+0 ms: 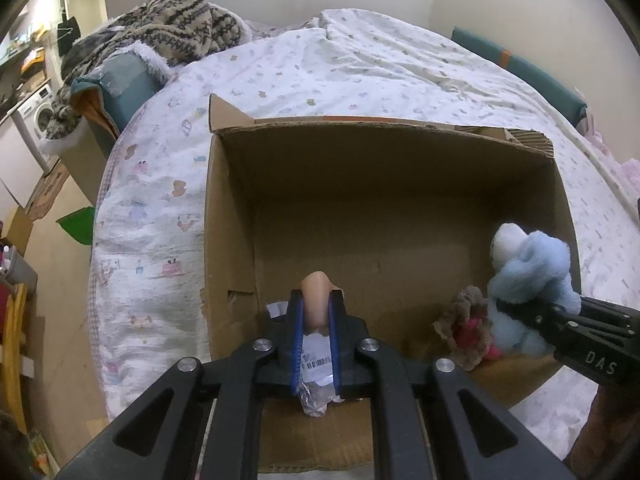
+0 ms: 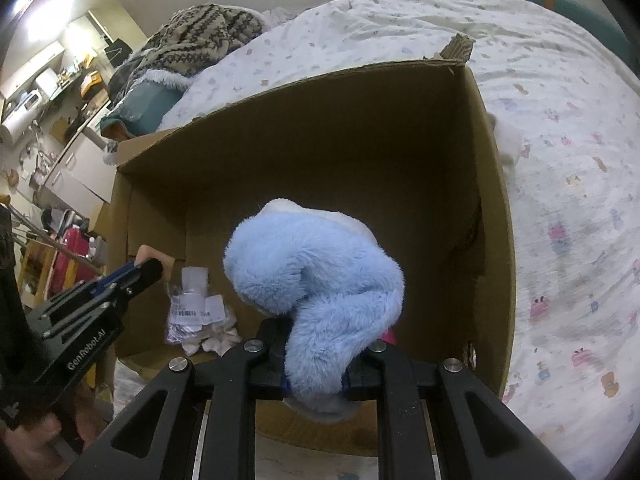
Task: Organize soft objects
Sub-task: 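Carry the blue scrunchie and tan tube over the box, then open both tools to release the blue scrunchie and tan tube into the box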
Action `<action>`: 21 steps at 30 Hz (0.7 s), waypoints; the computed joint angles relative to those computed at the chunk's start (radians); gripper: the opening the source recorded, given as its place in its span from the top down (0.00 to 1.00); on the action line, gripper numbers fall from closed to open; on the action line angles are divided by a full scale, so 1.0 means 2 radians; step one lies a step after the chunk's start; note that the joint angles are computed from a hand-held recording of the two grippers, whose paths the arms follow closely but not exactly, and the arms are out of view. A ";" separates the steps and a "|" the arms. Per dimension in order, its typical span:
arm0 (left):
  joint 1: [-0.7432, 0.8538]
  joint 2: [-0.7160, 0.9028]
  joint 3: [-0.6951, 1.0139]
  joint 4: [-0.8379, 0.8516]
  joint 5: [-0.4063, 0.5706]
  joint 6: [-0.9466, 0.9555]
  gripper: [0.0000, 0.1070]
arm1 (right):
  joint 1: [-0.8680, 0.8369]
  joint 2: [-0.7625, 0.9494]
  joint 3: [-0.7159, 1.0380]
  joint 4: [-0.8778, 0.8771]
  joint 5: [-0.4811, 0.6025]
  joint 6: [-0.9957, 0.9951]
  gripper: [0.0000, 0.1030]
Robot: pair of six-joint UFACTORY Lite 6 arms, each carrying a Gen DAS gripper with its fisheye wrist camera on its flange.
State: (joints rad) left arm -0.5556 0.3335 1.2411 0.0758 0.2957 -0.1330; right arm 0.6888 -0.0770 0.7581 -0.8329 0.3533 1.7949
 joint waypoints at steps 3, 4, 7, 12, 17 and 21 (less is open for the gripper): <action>0.001 -0.001 -0.003 0.001 -0.001 -0.004 0.89 | -0.002 -0.003 -0.004 -0.005 -0.006 0.006 0.81; 0.001 -0.002 -0.004 0.004 -0.002 -0.008 0.87 | -0.002 -0.005 -0.006 -0.007 -0.008 0.009 0.80; 0.000 -0.007 -0.009 0.014 -0.004 -0.019 0.82 | -0.001 -0.009 -0.009 -0.011 -0.011 0.013 0.77; -0.006 -0.020 -0.019 0.053 -0.011 -0.058 0.64 | -0.001 -0.016 -0.010 -0.017 -0.007 0.024 0.63; -0.007 -0.034 -0.023 0.011 -0.003 -0.020 0.40 | 0.007 -0.040 -0.020 -0.066 0.019 0.080 0.41; -0.007 -0.051 -0.026 0.035 0.005 -0.056 0.38 | 0.010 -0.054 -0.023 -0.052 0.040 0.078 0.37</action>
